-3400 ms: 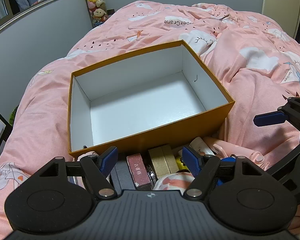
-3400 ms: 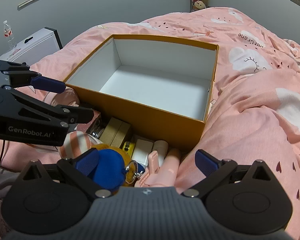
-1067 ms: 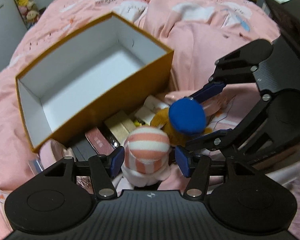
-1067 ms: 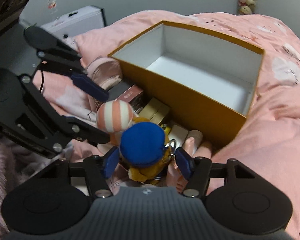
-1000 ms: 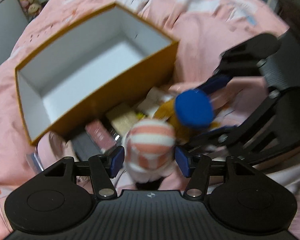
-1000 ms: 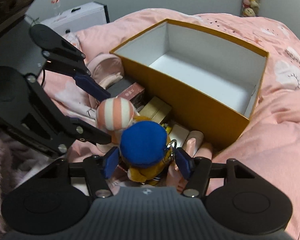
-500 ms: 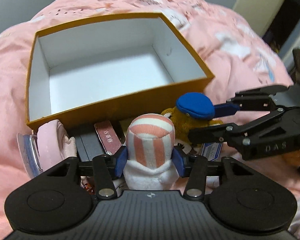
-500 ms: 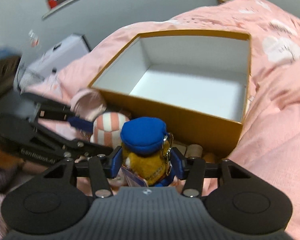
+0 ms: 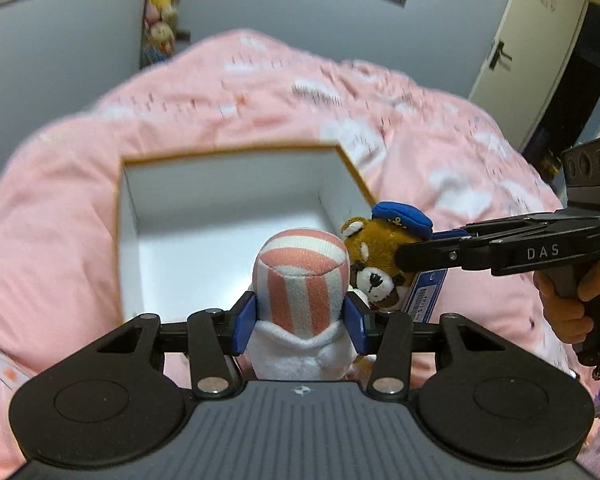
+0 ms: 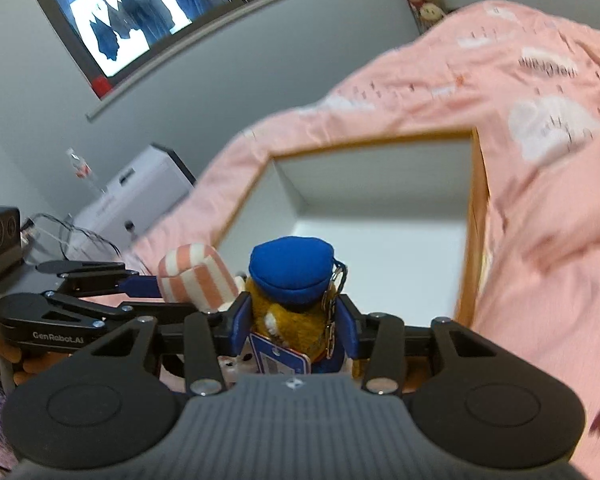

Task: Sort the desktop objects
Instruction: 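Grasp the striped-hat plush with the left gripper while the right grasps the brown dog plush, then lower both plush toys into the box and open both grippers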

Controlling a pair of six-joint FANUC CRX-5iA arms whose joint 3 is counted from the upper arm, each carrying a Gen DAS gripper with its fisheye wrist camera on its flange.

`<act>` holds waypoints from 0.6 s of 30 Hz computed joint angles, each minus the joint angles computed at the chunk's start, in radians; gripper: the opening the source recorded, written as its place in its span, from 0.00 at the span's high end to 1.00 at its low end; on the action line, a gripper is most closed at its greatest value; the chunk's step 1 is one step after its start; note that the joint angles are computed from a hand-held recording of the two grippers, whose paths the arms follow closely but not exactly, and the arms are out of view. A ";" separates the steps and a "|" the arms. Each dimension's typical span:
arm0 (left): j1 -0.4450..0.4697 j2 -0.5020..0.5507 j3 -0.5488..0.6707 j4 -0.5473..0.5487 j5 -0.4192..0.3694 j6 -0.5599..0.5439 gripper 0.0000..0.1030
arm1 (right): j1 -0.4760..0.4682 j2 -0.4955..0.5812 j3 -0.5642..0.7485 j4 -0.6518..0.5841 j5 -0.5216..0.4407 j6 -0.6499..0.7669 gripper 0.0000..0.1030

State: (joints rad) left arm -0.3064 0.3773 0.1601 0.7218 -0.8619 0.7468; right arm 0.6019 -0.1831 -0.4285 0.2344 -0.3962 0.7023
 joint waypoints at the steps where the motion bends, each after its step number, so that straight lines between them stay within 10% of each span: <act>1: 0.002 -0.004 0.007 0.000 0.014 0.001 0.48 | -0.009 0.005 0.018 -0.019 0.006 0.026 0.55; 6: 0.004 0.031 0.121 -0.094 0.044 0.115 0.48 | -0.040 0.053 0.076 0.047 0.042 0.025 0.60; 8: 0.000 0.068 0.201 -0.162 0.024 0.168 0.48 | -0.055 0.086 0.096 0.104 0.057 -0.017 0.90; 18: -0.025 0.306 0.570 -0.395 -0.233 0.336 0.48 | -0.115 0.296 0.340 -0.172 -0.049 0.239 0.94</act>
State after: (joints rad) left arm -0.3318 0.6833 0.7304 0.3263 -1.0946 1.0827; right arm 0.4872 0.1130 -0.0886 0.0626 -0.4449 0.9415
